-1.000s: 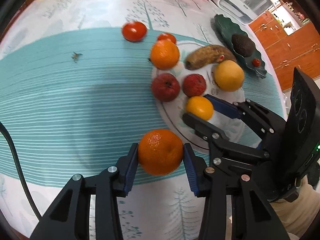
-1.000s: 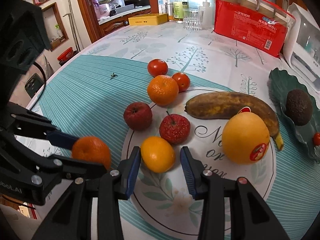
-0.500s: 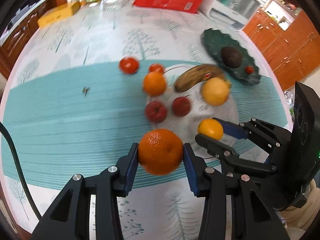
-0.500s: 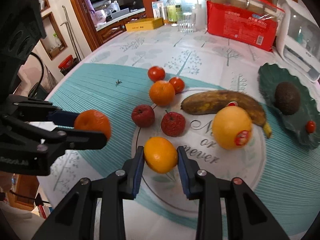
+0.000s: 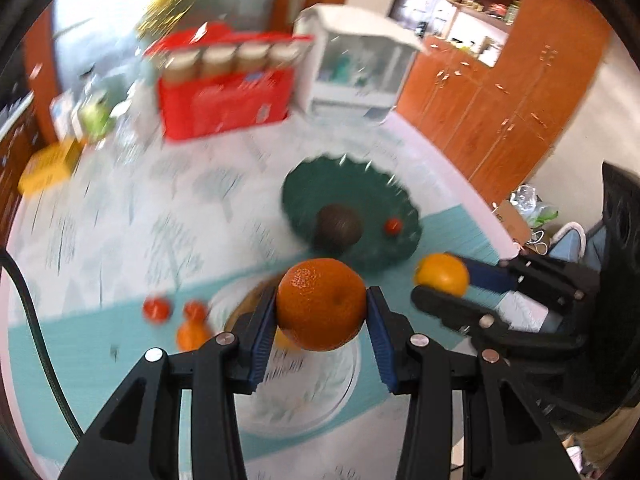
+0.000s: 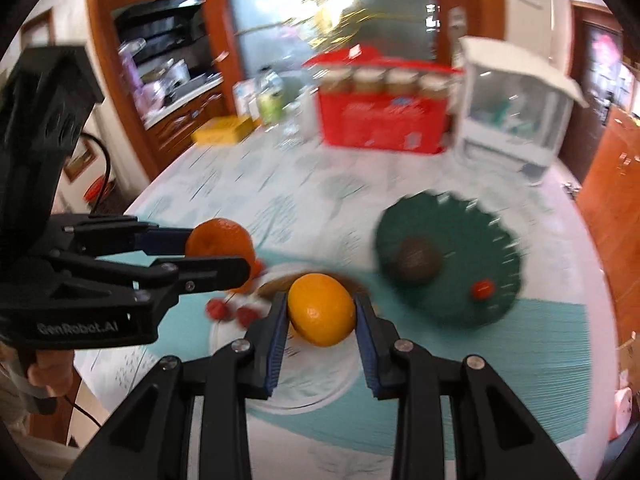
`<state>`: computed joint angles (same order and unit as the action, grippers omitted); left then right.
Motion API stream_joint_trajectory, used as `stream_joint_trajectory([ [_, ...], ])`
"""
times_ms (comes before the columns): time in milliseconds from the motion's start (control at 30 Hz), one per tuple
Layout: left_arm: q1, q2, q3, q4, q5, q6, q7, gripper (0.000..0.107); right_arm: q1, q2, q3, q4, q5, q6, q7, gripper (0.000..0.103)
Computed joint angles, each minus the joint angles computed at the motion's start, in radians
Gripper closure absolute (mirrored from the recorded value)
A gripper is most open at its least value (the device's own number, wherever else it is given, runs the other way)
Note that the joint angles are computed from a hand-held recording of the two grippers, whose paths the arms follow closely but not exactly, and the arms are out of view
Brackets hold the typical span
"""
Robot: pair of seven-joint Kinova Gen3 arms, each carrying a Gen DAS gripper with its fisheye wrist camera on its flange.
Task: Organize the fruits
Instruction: 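Carry both oranges onto the green leaf plate while both tools open to release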
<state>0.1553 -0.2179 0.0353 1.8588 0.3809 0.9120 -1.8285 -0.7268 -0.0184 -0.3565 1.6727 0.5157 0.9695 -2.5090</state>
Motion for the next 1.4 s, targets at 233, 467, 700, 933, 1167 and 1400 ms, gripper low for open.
stream_joint_trajectory([
  [233, 0.044, 0.166, 0.122, -0.225, -0.178, -0.05, 0.148, 0.065, 0.12, -0.01, 0.08, -0.084, -0.042, 0.061, 0.159, 0.07],
  [467, 0.119, 0.39, 0.126, -0.43, -0.308, -0.046, 0.295, 0.065, 0.258, 0.072, 0.185, -0.104, -0.146, -0.024, 0.247, 0.07],
  [700, 0.189, 0.586, 0.095, -0.552, -0.365, -0.025, 0.411, 0.066, 0.339, 0.171, 0.242, -0.062, -0.279, -0.13, 0.328, 0.07],
  [933, 0.246, 0.731, 0.07, -0.634, -0.414, 0.026, 0.465, 0.065, 0.389, 0.254, 0.258, -0.023, -0.406, -0.214, 0.448, 0.07],
  [1167, 0.27, 0.811, 0.059, -0.675, -0.436, 0.062, 0.478, 0.065, 0.403, 0.309, 0.272, -0.004, -0.462, -0.277, 0.506, 0.07],
  [1400, 0.297, 0.841, 0.049, -0.698, -0.466, 0.074, 0.472, 0.065, 0.376, 0.334, 0.292, 0.003, -0.442, -0.297, 0.484, 0.07],
])
